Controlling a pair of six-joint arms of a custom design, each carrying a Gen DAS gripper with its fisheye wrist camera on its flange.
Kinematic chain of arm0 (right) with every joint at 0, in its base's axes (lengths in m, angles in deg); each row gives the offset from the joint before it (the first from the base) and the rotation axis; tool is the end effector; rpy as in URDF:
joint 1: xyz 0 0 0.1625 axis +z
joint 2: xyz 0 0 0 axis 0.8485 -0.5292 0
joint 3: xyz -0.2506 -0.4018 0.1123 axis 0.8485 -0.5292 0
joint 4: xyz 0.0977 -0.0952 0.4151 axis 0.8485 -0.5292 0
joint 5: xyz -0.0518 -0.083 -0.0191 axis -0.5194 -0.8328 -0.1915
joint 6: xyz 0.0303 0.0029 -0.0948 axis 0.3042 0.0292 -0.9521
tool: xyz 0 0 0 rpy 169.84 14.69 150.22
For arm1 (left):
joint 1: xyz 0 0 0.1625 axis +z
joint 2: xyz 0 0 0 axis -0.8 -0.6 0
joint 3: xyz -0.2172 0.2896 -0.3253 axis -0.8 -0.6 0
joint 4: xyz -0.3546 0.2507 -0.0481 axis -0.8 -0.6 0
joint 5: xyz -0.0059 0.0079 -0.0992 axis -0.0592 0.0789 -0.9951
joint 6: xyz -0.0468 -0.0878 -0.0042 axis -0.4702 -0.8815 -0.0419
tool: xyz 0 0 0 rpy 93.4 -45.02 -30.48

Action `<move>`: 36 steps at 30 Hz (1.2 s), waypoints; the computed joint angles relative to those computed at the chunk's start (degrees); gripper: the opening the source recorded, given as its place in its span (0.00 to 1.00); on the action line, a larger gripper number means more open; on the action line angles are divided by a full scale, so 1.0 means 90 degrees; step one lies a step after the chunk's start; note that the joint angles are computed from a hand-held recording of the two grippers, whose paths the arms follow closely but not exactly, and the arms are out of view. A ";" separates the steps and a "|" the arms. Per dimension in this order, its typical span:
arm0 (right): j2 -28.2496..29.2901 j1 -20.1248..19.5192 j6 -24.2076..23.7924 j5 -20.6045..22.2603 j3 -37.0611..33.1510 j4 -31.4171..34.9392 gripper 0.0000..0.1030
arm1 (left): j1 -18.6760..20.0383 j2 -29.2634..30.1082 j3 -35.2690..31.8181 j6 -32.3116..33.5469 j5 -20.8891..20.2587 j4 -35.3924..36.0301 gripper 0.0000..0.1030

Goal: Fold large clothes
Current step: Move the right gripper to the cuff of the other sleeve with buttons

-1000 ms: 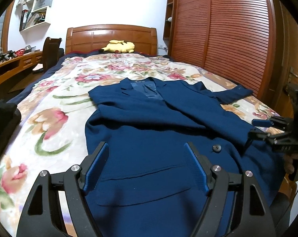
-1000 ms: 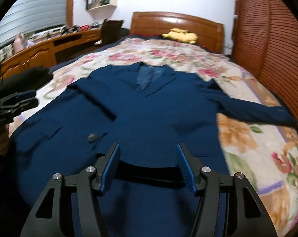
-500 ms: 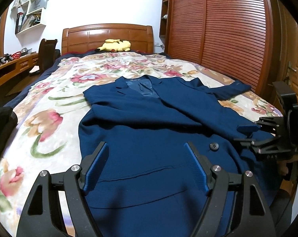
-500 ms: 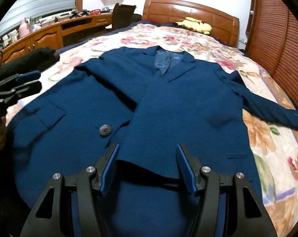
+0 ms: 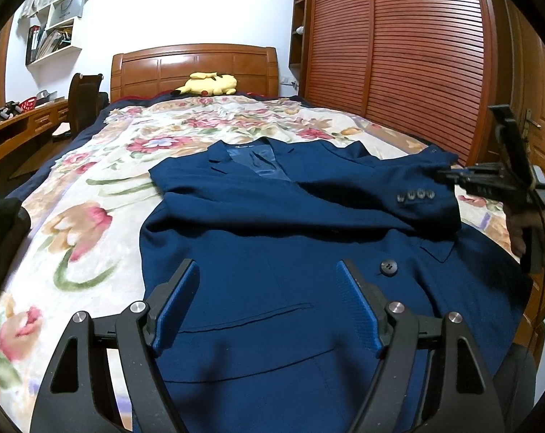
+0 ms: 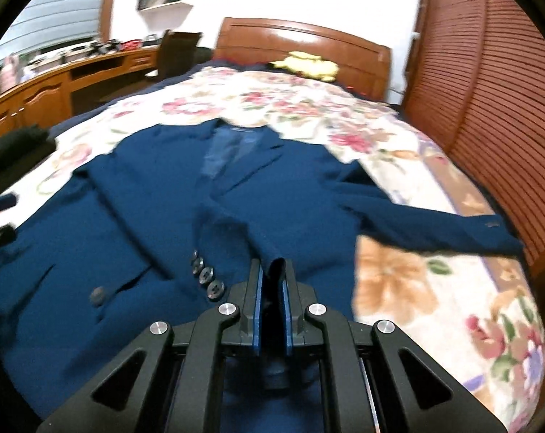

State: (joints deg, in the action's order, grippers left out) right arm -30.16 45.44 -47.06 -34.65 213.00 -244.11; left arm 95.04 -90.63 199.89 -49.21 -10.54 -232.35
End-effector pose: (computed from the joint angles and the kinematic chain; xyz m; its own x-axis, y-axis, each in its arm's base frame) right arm 0.1979 -0.4038 0.1014 -0.4830 -0.4621 0.7438 -0.8581 0.4189 -0.2970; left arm -0.0458 -0.3288 0.1708 -0.7580 0.1037 -0.6440 0.5935 0.5192 -0.6149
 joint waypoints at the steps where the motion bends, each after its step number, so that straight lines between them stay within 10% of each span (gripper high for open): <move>1: -0.0011 -0.0013 0.0023 -0.0090 -0.0083 0.0005 0.09 | -0.0005 0.0008 -0.0007 0.0005 -0.0002 -0.0002 0.76; 9: 0.0092 0.0153 0.0305 -0.0750 -0.0698 0.0201 0.09 | -0.0104 0.0219 -0.0096 0.0156 -0.0033 -0.0215 0.76; 16: 0.0477 0.0281 0.0224 -0.1106 -0.0959 -0.0405 0.37 | -0.0103 0.0392 -0.0275 0.0181 -0.0165 -0.0346 0.76; 32: 0.0135 -0.0302 0.0230 -0.0382 -0.0857 0.0274 0.46 | 0.0254 -0.0338 -0.1131 0.0674 -0.0532 0.1058 0.80; 36: -0.0082 -0.0483 0.0315 -0.0262 -0.0973 0.0497 0.63 | 0.0343 -0.0437 -0.1390 0.0794 -0.0677 0.1459 0.86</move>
State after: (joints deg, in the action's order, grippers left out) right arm -30.90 41.10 -44.23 -37.01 204.25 -239.65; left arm 98.12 -94.56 187.38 -42.06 -16.63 -219.22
